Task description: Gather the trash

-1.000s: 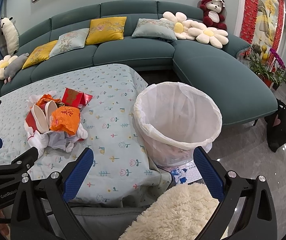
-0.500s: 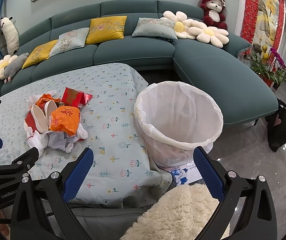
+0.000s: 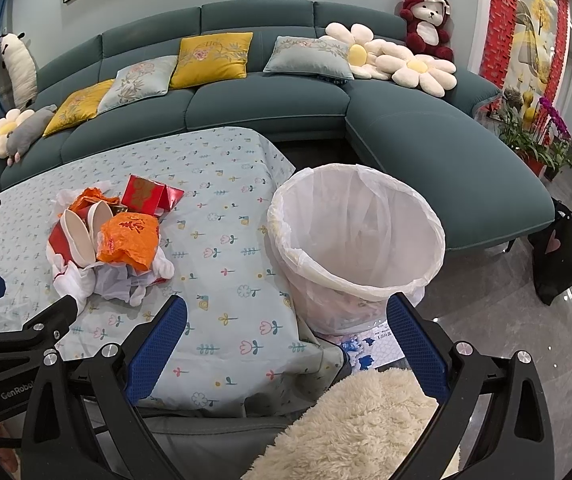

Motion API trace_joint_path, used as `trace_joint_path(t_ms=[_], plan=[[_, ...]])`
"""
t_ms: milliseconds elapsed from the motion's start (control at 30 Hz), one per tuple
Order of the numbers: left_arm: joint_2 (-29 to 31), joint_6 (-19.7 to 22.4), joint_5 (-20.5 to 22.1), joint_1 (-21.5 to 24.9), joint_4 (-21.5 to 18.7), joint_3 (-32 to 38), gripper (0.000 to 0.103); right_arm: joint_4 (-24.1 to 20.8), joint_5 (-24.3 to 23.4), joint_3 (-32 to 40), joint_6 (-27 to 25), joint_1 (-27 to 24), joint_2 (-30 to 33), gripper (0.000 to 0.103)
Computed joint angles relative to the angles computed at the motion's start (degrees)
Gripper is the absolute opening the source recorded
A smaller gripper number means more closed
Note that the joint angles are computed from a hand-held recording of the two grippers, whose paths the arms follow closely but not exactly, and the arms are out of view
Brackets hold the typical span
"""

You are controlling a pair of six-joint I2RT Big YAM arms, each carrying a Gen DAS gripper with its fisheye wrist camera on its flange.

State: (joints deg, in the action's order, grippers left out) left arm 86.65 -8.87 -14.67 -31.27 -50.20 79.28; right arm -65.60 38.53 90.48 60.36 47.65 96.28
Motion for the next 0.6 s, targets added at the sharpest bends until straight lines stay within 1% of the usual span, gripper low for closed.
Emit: trace_joint_path(t_ms=[100, 167, 233, 367, 433, 467, 533, 600], plan=[[-0.08, -0.85, 0.09, 0.19, 0.16, -0.26, 0.096, -0.01, 0.04, 0.10, -0.16, -0.04, 0.13, 0.096], [-0.57, -1.28, 0.64, 0.46, 1.07, -0.87, 0.096, -0.12, 0.04, 0.26, -0.33, -0.05, 0.27, 0.096], [-0.71, -0.83, 0.22, 0.44, 1.56, -1.12, 0.096, -0.48, 0.07, 0.53, -0.38, 0.01, 0.57, 0.096], [-0.89, 0.72, 0.94, 0.73, 2.17, -1.36, 0.096, -1.07, -0.10, 1.34, -0.44, 0.31, 1.13, 0.096], [-1.08, 0.57, 1.33, 1.13, 2.77, -1.67, 0.096, -0.97, -0.16, 1.82, -0.83, 0.35, 1.47, 0.096], [-1.05, 0.49, 2.32, 1.56, 2.75, -1.66, 0.096, -0.88, -0.22, 2.13, -1.06, 0.39, 1.72, 0.096], [-0.76, 0.37, 3.00, 2.05, 2.45, -1.49, 0.096, -0.83, -0.47, 2.89, -1.46, 0.41, 2.29, 0.096], [-0.98, 0.62, 2.28, 2.44, 3.53, -2.12, 0.096, -0.37, -1.01, 3.61, -2.00, 0.32, 2.83, 0.096]])
